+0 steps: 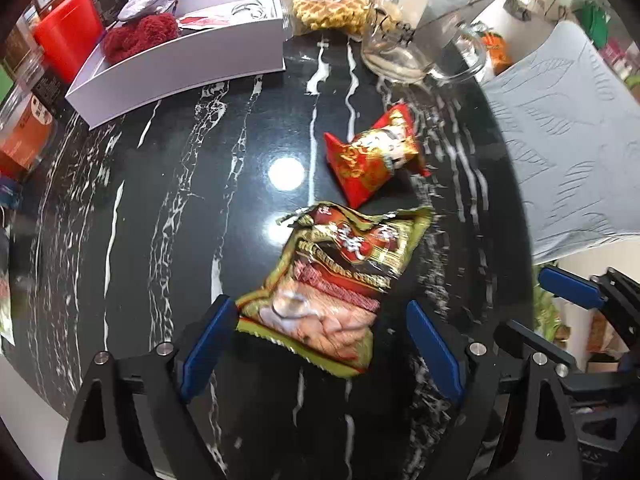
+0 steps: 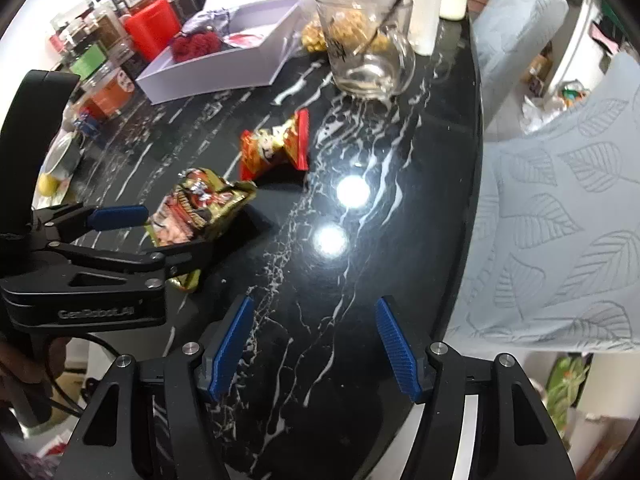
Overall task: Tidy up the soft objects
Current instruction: 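Lower both grippers to the cereal bag and red-gold candy packet on the table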
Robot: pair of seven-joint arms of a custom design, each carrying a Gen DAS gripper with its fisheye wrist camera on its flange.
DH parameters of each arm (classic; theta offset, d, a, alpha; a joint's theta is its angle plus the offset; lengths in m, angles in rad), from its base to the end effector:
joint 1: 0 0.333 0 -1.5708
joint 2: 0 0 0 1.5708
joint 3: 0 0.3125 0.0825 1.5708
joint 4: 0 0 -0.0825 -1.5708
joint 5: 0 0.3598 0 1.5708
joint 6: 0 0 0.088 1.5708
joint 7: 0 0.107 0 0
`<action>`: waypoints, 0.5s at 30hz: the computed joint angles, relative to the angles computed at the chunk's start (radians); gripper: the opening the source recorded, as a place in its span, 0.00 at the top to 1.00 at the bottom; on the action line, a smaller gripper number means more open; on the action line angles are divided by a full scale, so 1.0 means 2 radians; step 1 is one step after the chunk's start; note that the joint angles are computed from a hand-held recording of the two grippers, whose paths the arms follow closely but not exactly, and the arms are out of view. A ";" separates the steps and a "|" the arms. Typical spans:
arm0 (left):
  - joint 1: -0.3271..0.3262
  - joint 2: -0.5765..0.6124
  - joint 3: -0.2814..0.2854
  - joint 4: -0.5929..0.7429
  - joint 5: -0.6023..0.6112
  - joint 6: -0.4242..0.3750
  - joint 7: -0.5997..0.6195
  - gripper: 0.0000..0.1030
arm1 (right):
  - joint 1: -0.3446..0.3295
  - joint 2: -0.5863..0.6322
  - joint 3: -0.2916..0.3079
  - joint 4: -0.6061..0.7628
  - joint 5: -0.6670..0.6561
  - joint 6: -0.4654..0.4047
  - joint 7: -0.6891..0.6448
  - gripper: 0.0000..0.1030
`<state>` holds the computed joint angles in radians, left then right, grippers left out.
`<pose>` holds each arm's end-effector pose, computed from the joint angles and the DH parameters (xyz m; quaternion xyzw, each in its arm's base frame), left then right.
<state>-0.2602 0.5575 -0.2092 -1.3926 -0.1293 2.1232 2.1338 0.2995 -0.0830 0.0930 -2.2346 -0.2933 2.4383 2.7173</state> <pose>0.6393 -0.2962 0.4151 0.3101 -0.9398 0.1435 0.0074 0.4778 0.1979 0.4450 -0.4779 0.8596 -0.1154 0.1389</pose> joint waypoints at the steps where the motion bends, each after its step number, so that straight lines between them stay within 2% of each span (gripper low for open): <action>1: -0.004 0.003 0.002 0.001 0.006 0.004 -0.001 0.15 | -0.001 0.003 -0.001 0.000 0.003 0.001 0.000 0.38; 4: -0.010 0.013 0.004 0.006 0.017 0.014 0.001 0.15 | -0.002 0.007 -0.003 -0.001 0.009 0.006 0.007 0.38; 10: -0.018 0.046 0.009 0.047 0.030 -0.008 -0.009 0.15 | -0.006 0.018 -0.006 0.003 0.014 0.009 0.000 0.38; 15: -0.014 0.049 0.009 0.045 0.028 0.015 -0.009 0.15 | -0.011 0.030 -0.011 0.013 0.012 0.014 -0.002 0.38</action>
<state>-0.2890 0.6548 -0.1913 -1.3035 -0.0723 2.1538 2.1160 0.2775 -0.0224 0.0719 -2.2085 -0.2683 2.4655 2.7134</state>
